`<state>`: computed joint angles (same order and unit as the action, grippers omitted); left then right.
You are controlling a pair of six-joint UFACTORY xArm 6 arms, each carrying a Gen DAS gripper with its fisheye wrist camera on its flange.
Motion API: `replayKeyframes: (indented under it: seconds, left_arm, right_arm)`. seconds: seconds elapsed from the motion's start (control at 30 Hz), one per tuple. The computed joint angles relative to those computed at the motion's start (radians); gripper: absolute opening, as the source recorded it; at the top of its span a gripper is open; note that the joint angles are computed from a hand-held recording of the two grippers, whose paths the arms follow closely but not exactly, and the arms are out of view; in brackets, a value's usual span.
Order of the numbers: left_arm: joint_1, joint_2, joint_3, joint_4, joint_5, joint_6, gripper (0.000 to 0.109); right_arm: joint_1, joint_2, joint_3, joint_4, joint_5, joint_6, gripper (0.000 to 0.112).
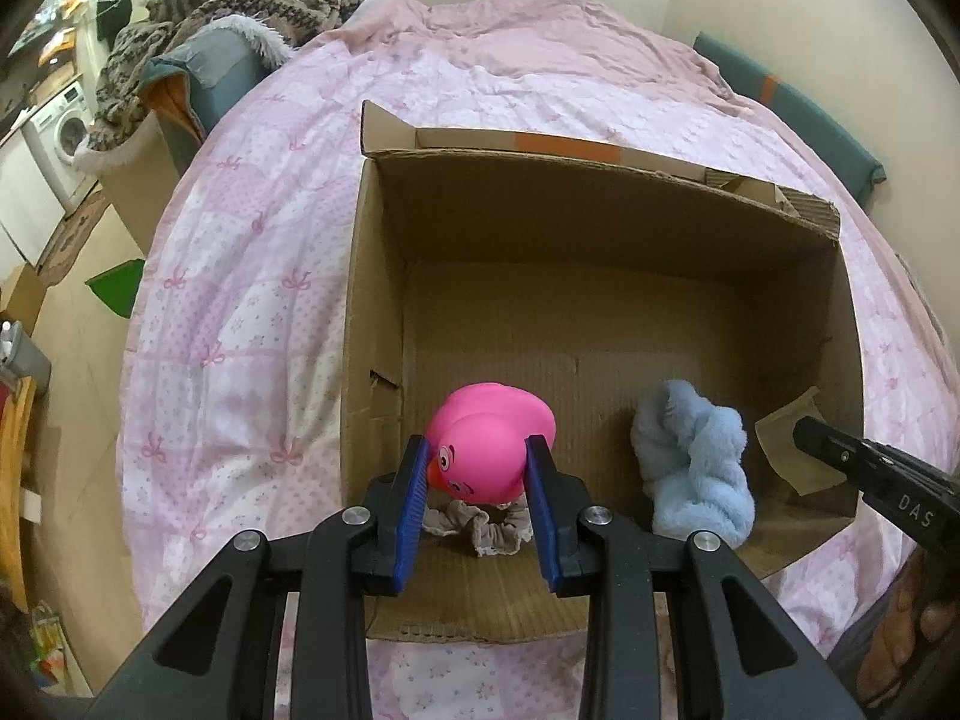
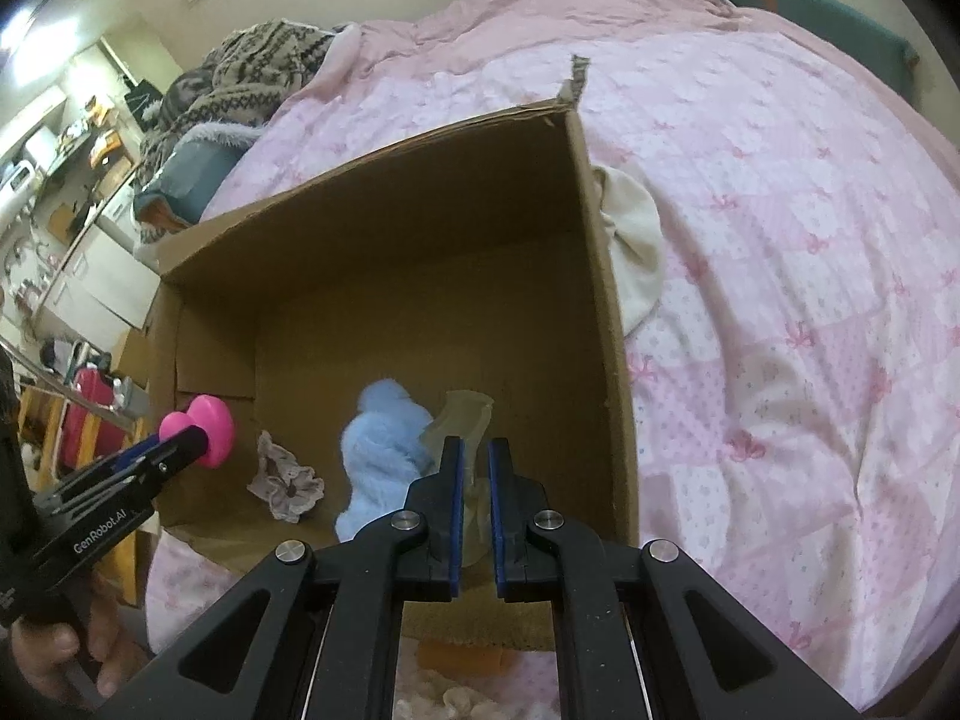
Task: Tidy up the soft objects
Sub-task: 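Lower the duck into the box and open the left tool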
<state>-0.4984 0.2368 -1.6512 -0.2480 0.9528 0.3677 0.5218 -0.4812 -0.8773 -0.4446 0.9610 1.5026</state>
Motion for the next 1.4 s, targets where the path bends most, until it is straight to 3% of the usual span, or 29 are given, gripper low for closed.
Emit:
replayKeyframes:
  seconds: [1.13, 1.27, 1.4]
  left_arm:
    - [-0.026, -0.036, 0.059, -0.014, -0.005, 0.046, 0.03]
    - [-0.028, -0.041, 0.064, -0.008, -0.019, 0.032, 0.06]
    - [-0.02, -0.043, 0.054, -0.052, -0.009, 0.04, 0.063]
  right_arm:
    - [-0.009, 0.041, -0.019, 0.034, -0.023, -0.05, 0.01]
    - [-0.008, 0.035, -0.015, 0.021, -0.031, -0.036, 0.016]
    - [-0.006, 0.024, -0.011, 0.0, -0.044, -0.016, 0.026]
